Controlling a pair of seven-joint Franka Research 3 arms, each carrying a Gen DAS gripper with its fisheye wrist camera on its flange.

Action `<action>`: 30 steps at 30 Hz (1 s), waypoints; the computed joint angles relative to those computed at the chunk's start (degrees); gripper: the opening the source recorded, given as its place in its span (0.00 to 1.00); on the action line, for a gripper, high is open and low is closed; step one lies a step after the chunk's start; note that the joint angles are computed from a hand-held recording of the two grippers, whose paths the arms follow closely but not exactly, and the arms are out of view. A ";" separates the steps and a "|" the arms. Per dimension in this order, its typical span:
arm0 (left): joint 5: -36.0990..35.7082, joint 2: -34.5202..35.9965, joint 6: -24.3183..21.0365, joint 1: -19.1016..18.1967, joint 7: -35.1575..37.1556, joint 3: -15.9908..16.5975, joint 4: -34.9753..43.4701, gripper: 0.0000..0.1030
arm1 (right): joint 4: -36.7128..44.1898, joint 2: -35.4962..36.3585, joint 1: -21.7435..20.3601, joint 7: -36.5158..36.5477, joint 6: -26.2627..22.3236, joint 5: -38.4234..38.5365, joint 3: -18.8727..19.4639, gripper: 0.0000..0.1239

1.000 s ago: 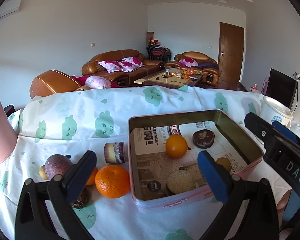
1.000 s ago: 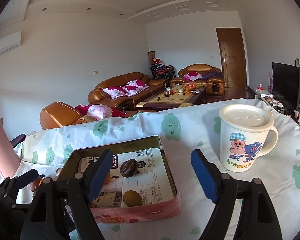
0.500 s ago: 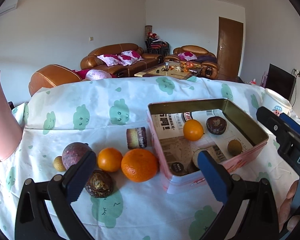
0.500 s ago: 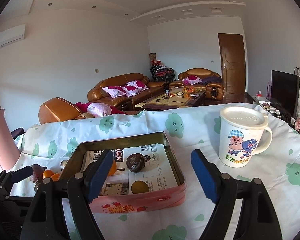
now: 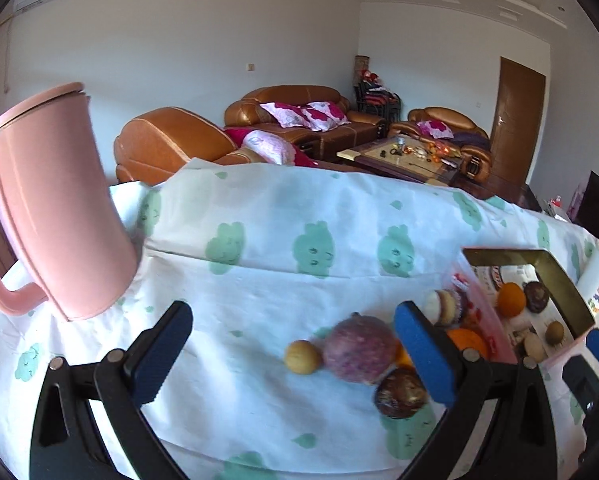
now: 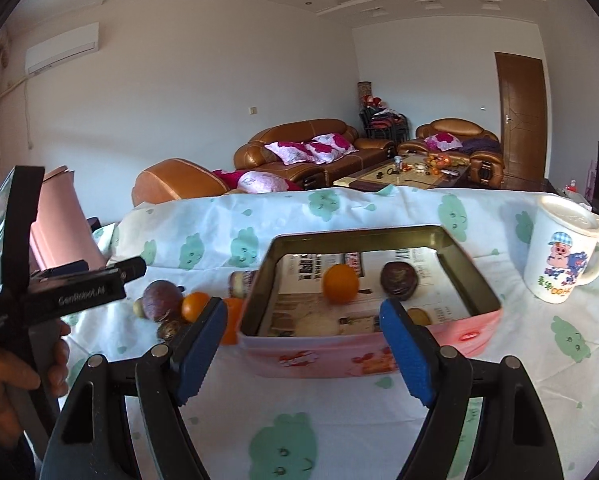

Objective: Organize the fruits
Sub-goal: 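Grasp another dark brown fruit with the right tool while the left tool grasps the purple fruit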

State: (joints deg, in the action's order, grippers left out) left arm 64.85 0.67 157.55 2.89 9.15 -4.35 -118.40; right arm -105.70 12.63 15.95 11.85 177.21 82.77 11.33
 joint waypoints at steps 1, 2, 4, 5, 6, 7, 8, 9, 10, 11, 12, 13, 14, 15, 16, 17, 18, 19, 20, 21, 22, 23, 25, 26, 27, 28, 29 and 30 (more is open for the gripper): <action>-0.30 -0.40 -0.36 0.39 -0.09 0.39 -0.46 1.00 | -0.69 -0.19 0.72 2.72 -1.11 -3.31 -0.21 0.56; -0.94 -0.74 -0.54 0.81 0.22 0.69 -0.91 1.00 | -1.30 -0.22 1.52 5.92 -2.16 -7.20 -0.42 0.49; -2.99 -1.12 -0.50 1.58 1.49 1.05 -1.65 1.00 | -1.94 0.02 2.75 13.43 -5.83 -16.00 -1.09 0.42; -4.18 -1.17 -0.23 1.94 2.37 1.18 -1.92 1.00 | -1.92 0.34 3.23 16.84 -7.55 -19.76 -1.25 0.40; -5.71 -1.15 -0.07 2.24 3.59 1.26 -2.09 1.00 | -1.67 0.89 3.88 20.33 -8.58 -23.46 -1.43 0.40; -6.93 -1.13 0.19 2.50 4.61 1.32 -2.24 1.00 | -1.23 1.46 4.42 23.53 -9.36 -26.82 -1.57 0.40; -7.64 -1.15 0.60 2.72 5.34 1.36 -2.40 1.00 | -0.55 2.14 4.62 25.92 -10.20 -29.15 -1.41 0.40; -8.05 -1.14 0.86 2.85 5.97 1.33 -2.48 1.00 | 0.21 2.85 4.74 28.03 -10.87 -31.15 -1.21 0.40; -8.11 -1.21 0.86 2.95 6.44 1.28 -2.55 1.00 | 0.91 3.56 5.15 30.45 -11.33 -33.69 -1.28 0.40; -7.87 -1.20 0.50 2.97 6.63 1.18 -2.46 1.00 | 1.75 4.38 6.20 34.28 -12.03 -38.07 -2.24 0.40; -7.55 -1.16 0.03 2.96 6.76 1.06 -2.33 1.00 | 2.63 5.35 7.70 38.80 -12.36 -43.07 -3.77 0.40; -7.45 -1.07 -0.33 2.93 7.08 0.98 -2.17 1.00 | 3.10 5.97 9.00 42.84 -12.60 -47.10 -5.13 0.40; -7.77 -0.94 -0.53 2.89 7.66 0.93 -2.00 1.00 | 4.30 6.89 9.76 46.42 -13.92 -50.21 -6.16 0.40; -8.25 -0.80 -0.36 2.88 8.31 0.94 -1.92 1.00 | 5.65 7.79 9.97 49.17 -15.39 -52.38 -6.72 0.40; -8.95 -0.91 0.10 2.94 9.16 1.03 -2.09 1.00 | 7.23 8.89 10.44 52.08 -16.86 -54.93 -7.43 0.40; -9.48 -0.77 0.43 2.92 9.82 1.02 -2.06 1.00 | 9.08 10.12 10.67 54.60 -18.55 -57.12 -7.94 0.40; -9.97 -0.63 0.64 2.89 10.52 1.00 -1.99 1.00 | 10.78 11.21 10.45 56.37 -20.34 -58.43 -7.85 0.40; -10.31 -0.49 0.78 2.83 11.18 0.98 -1.86 1.00 | 12.13 12.14 9.88 57.42 -21.80 -59.12 -7.32 0.40; -10.33 -0.34 0.86 2.76 11.64 0.97 -1.75 1.00 | 12.25 12.36 9.43 57.77 -21.04 -59.70 -6.65 0.39; -10.25 -0.21 0.72 2.67 12.01 0.95 -1.58 1.00 | 12.49 12.61 8.88 57.81 -20.90 -60.36 -5.86 0.34; -10.12 -0.12 0.49 2.58 12.26 0.94 -1.42 1.00 | 12.91 12.89 8.37 57.82 -21.57 -61.03 -5.25 0.34; -10.02 -0.03 0.27 2.49 12.38 0.95 -1.29 1.00 | 12.60 12.72 7.62 57.29 -21.40 -60.86 -4.35 0.34; -10.31 0.17 0.42 2.43 12.57 1.05 -1.17 1.00 | 11.78 12.16 5.94 55.12 -21.69 -59.65 -2.48 0.34; -10.37 0.23 0.98 2.46 12.51 1.16 -1.23 1.00 | 10.94 11.59 5.19 53.92 -21.51 -58.77 -1.74 0.34; -9.97 0.21 2.27 2.56 12.12 1.31 -1.48 1.00 | 9.77 10.78 3.77 51.52 -21.16 -56.56 -0.29 0.34; -9.61 0.15 4.10 2.69 11.94 1.47 -1.83 1.00 | 8.43 9.82 1.93 47.93 -20.58 -53.20 1.64 0.34; -10.22 0.23 6.26 2.84 12.92 1.56 -2.17 1.00 | 6.94 8.61 0.77 44.71 -19.63 -50.25 2.96 0.34; -12.28 0.45 9.02 2.98 15.64 1.57 -2.60 0.99 | 5.23 7.26 -0.03 41.71 -18.31 -47.63 3.72 0.34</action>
